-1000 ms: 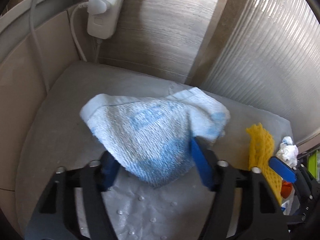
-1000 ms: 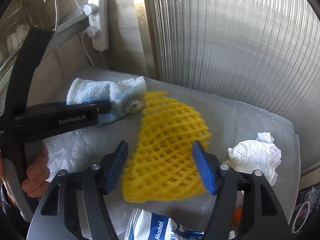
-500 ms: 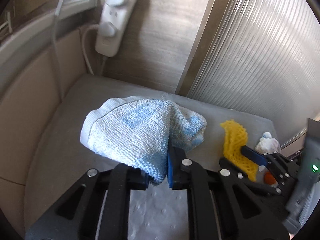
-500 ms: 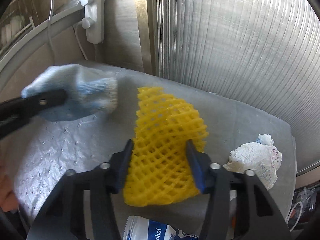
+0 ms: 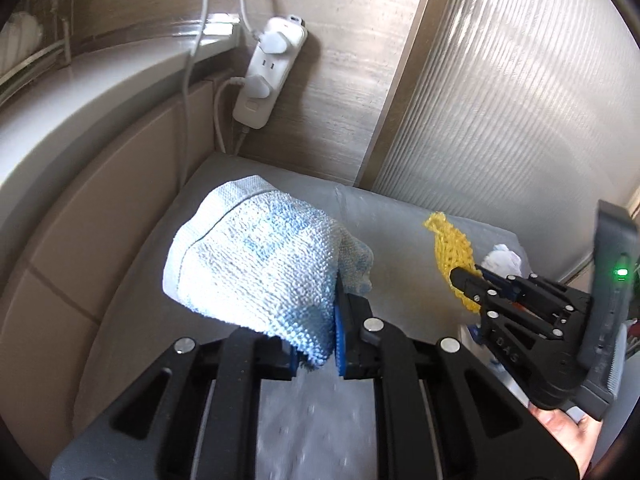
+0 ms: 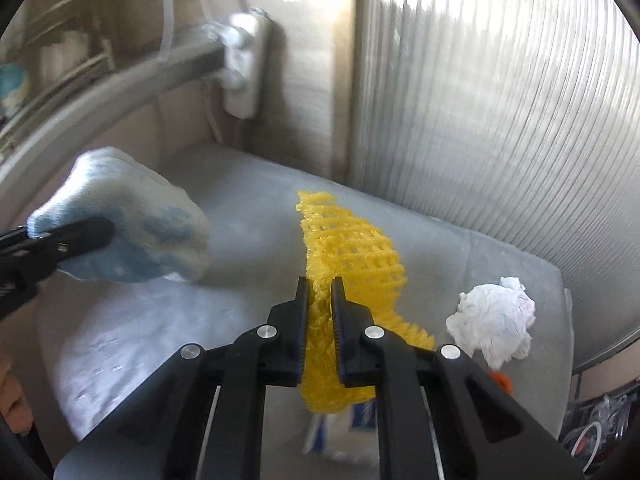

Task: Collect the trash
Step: 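Carry the towel and yellow net to the basket and release both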

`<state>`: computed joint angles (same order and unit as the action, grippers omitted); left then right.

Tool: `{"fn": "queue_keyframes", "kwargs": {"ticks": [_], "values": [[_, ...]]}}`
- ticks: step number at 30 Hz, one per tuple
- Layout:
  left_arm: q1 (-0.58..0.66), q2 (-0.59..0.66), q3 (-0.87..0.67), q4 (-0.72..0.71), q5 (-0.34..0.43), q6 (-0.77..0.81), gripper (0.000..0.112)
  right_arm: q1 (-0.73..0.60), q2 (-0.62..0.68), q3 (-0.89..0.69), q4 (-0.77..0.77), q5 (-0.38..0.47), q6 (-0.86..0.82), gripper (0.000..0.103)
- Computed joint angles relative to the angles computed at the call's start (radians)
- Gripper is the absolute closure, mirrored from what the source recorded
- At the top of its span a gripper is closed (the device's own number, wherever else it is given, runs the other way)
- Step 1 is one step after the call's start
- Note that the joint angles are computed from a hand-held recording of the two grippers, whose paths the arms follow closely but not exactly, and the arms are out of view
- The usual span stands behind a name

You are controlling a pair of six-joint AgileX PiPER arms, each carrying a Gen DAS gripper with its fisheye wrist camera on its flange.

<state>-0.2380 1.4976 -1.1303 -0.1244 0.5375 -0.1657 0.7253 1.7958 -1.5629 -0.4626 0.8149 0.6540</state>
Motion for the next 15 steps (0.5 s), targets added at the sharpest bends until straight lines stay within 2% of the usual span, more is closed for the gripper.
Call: {"fn": "queue_keyframes", "kwargs": {"ticks": [5, 11, 15], "values": [[-0.007, -0.163, 0.137, 0.012, 0.003, -0.005, 0.1, 0.156, -0.146, 0.123, -0.12, 0.028, 0.144, 0.091], [-0.007, -0.402, 0.314, -0.095, 0.049, 0.078, 0.1, 0.388, -0.306, 0.286, -0.239, 0.112, 0.347, 0.091], [-0.154, -0.579, 0.418, 0.048, 0.111, -0.12, 0.1, 0.58, -0.383, 0.375, -0.293, 0.203, 0.497, 0.091]]}}
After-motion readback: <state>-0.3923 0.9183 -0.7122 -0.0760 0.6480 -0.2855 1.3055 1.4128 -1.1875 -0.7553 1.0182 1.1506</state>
